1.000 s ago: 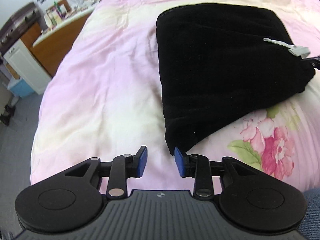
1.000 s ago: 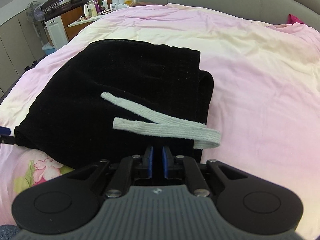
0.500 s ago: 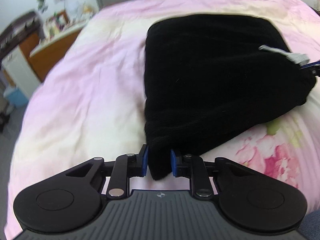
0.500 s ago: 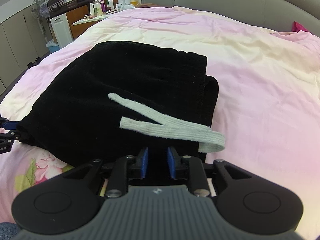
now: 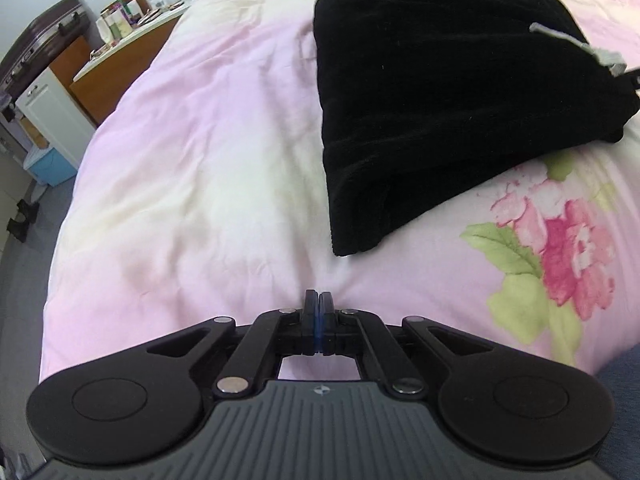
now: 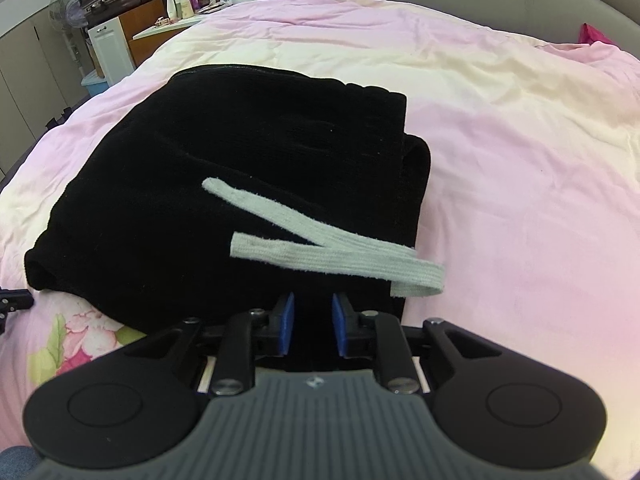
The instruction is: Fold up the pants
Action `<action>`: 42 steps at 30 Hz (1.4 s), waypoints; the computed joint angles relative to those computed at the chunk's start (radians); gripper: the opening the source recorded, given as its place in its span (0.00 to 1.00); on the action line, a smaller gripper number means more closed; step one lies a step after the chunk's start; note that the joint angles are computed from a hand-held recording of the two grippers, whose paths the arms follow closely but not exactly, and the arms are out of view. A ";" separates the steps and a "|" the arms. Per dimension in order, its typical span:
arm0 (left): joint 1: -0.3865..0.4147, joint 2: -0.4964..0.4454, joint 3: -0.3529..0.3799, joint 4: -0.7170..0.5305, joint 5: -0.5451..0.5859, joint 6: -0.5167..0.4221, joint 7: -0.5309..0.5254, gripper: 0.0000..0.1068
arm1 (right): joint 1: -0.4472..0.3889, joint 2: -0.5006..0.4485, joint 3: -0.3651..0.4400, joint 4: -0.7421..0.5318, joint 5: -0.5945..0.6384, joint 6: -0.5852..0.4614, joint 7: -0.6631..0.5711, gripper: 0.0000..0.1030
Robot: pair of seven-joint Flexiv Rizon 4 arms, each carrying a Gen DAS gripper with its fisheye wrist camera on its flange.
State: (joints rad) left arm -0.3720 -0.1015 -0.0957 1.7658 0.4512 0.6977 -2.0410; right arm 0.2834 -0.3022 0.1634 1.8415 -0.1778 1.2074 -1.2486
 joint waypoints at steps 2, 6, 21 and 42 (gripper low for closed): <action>-0.004 0.031 -0.001 -0.010 0.014 -0.017 -0.019 0.04 | 0.007 0.035 -0.008 0.027 -0.023 0.012 0.010 0.22; -0.009 0.074 -0.026 -0.084 0.082 -0.047 -0.056 0.25 | 0.007 0.129 -0.022 0.105 -0.074 0.082 0.063 0.46; -0.150 0.095 -0.185 -0.379 0.504 -0.189 -0.328 0.86 | -0.198 0.578 0.096 0.331 -0.414 0.237 0.500 0.95; -0.234 0.144 -0.243 -0.237 0.436 -0.255 -0.610 0.86 | -0.306 0.939 0.279 0.585 -0.442 0.178 0.661 0.95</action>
